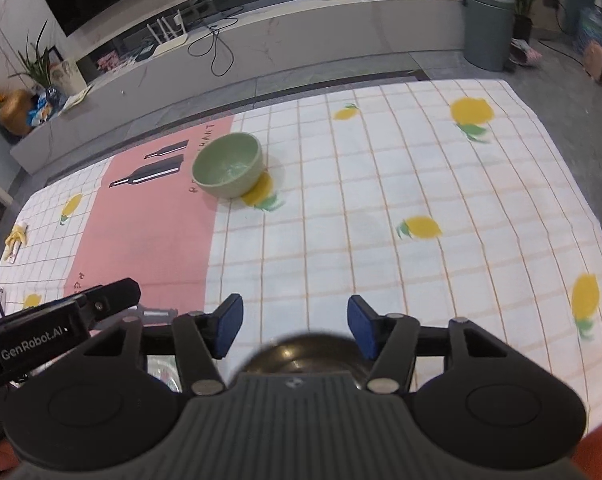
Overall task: Organize plates and bowls
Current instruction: 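Move both grippers to the pale green bowl and grip its rim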
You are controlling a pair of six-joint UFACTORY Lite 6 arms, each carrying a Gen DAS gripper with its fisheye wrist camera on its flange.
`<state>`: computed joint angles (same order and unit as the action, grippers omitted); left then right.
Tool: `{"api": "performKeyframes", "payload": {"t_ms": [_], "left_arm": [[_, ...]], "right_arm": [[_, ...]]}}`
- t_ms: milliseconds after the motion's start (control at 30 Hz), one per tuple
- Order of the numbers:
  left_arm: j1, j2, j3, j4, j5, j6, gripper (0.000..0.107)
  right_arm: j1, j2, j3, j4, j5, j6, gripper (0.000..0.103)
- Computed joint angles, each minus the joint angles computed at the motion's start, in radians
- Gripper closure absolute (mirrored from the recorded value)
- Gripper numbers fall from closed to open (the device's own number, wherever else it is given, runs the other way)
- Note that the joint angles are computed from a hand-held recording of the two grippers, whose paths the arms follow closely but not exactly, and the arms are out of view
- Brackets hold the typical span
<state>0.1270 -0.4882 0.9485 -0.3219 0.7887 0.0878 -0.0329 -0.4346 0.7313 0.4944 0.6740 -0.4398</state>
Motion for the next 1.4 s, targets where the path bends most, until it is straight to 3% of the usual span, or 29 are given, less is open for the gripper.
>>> {"api": "performKeyframes", "payload": {"t_ms": [233, 433, 933, 1100, 1267, 1400], "left_arm": [[0.080, 0.205, 0.106, -0.046, -0.083, 0.102, 0.063], [0.116, 0.397, 0.205, -0.118, -0.139, 0.167, 0.063], [0.100, 0.800, 0.472, -0.144, -0.208, 0.117, 0.057], [0.103, 0.851, 0.485, -0.174, -0.231, 0.139, 0.056], [0.100, 0.885, 0.522, -0.198, -0.222, 0.161, 0.055], [0.090, 0.915, 0.548, -0.155, -0.235, 0.130, 0.055]], "right_arm": [[0.189, 0.270, 0.197, -0.180, -0.154, 0.231, 0.044], [0.249, 0.542, 0.412, -0.298, -0.211, 0.374, 0.044], [0.286, 1.124, 0.987, -0.314, -0.110, 0.521, 0.046], [0.280, 1.207, 1.070, -0.259, -0.084, 0.501, 0.053], [0.270, 1.241, 1.103, -0.140, -0.073, 0.415, 0.084], [0.292, 1.257, 1.128, -0.204, -0.083, 0.454, 0.089]]}}
